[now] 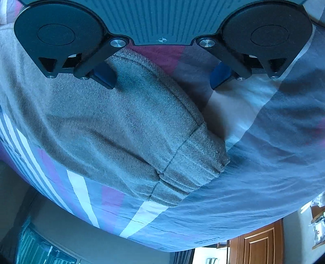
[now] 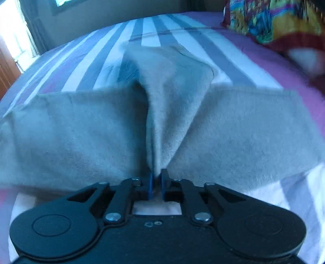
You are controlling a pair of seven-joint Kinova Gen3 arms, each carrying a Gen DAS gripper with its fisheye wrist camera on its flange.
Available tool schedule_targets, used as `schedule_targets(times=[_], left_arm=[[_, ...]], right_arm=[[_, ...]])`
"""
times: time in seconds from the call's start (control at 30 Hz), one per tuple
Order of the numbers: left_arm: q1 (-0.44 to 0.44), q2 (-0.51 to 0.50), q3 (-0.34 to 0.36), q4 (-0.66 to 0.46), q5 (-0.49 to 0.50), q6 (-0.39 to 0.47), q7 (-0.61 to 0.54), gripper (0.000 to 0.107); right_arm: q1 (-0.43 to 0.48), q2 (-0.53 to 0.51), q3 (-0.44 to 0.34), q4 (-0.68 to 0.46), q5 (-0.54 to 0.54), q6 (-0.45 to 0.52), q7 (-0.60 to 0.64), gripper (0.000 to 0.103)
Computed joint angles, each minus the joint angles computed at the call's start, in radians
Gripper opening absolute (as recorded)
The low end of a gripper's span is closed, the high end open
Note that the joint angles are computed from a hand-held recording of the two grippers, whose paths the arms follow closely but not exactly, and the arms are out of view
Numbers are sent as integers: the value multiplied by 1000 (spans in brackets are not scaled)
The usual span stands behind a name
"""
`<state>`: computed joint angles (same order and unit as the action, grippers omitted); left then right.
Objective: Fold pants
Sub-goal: 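Open both tools to release the folded waistband onto the pants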
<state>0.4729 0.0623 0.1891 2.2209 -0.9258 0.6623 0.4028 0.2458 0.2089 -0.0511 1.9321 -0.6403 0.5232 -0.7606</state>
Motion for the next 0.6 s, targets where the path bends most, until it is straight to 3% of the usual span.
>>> schedule_targets(times=[0.03, 0.1, 0.17, 0.27, 0.37, 0.4, 0.43, 0.6], left_arm=[[-1, -1, -1, 2, -1, -3, 0, 98], [-2, -1, -1, 4, -2, -7, 2, 99], [-5, 4, -2, -1, 3, -8, -7, 101], [-7, 8, -7, -6, 12, -13, -22, 101], [-17, 2, -14, -3, 28, -31, -50, 101], [-20, 0, -15, -3, 33, -35, -60, 101], [-24, -1, -16, -4, 39, -39, -72, 101], [-32, -6, -16, 3, 38, -54, -87, 101]], right_arm=[[37, -10, -28, 5, -41, -6, 34, 31], [57, -58, -66, 24, -101, -66, 115, 45], [2, -55, -47, 2, -96, -104, 155, 46], [-137, 6, 20, -63, 12, -146, 152, 45], [-258, 68, 102, -112, 134, -147, 187, 41], [-267, 70, 112, -116, 163, -139, 184, 18], [-258, 66, 112, -121, 176, -120, 174, 3], [-53, -16, 44, -90, 158, -40, 123, 4]])
